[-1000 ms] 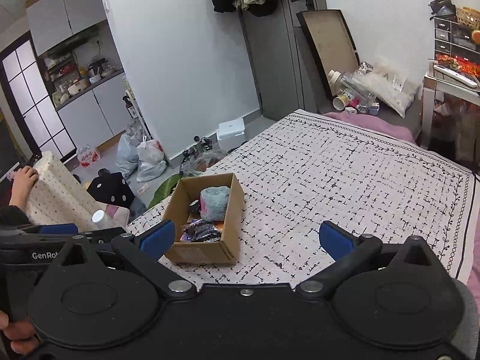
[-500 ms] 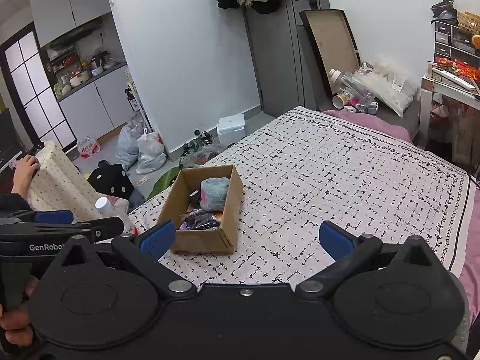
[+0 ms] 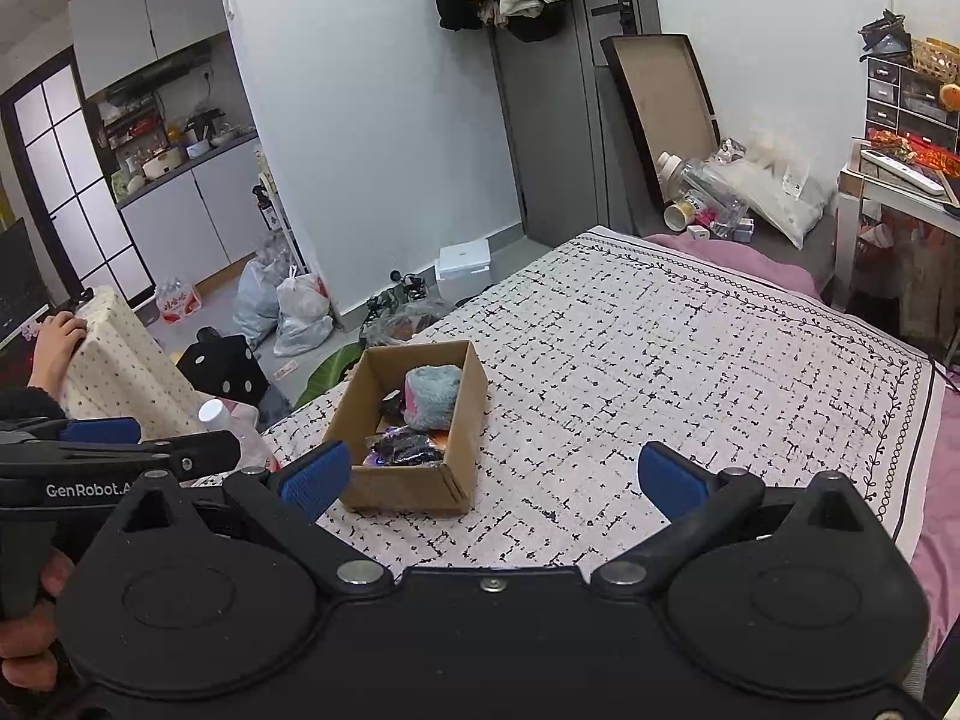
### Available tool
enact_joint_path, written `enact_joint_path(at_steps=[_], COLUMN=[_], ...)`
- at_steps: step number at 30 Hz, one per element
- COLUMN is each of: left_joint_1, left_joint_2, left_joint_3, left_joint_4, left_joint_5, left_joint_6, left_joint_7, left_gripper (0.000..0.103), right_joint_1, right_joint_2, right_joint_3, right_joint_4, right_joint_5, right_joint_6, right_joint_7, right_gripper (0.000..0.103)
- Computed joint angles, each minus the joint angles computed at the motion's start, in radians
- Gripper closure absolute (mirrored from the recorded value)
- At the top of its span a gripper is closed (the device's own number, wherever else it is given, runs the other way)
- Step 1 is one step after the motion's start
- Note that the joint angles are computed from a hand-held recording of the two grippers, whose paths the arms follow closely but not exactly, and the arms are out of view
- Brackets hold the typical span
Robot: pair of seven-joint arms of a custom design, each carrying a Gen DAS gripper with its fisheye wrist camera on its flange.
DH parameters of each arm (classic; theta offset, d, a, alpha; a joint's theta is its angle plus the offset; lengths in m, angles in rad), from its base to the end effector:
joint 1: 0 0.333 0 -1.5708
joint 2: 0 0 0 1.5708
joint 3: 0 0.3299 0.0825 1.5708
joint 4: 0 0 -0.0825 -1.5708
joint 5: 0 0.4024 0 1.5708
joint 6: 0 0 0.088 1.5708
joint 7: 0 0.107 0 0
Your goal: Organize soft objects
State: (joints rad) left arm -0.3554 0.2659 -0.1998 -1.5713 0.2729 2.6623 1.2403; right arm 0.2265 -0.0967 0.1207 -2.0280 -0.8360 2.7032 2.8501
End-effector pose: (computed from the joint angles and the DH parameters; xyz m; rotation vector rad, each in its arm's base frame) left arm 0.6116 -0.3664 0.5979 -1.4176 2.0968 -0.9709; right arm 0.5451 0.2270 0.5780 -1.3695 1.8525 -0.7595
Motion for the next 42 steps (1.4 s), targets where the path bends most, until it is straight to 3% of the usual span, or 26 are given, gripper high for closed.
enact_joint_path(at_steps=[42], left_joint_1=[0.003], left_joint_2=[-0.02], left_joint_3=[0.001], left_joint_4=[-0.032], left_joint_5=[0.014], left_joint_6=[-0.004], left_joint_7=[-0.023], left_gripper=[0.008], right_joint_1=[0.0], right_joint_2=[-0.01], right_joint_3=[0.007], right_joint_4=[-0.017], right_joint_5=[0.001], right_joint_6=[0.001], right_joint_7=[0.004], right_gripper=[0.0])
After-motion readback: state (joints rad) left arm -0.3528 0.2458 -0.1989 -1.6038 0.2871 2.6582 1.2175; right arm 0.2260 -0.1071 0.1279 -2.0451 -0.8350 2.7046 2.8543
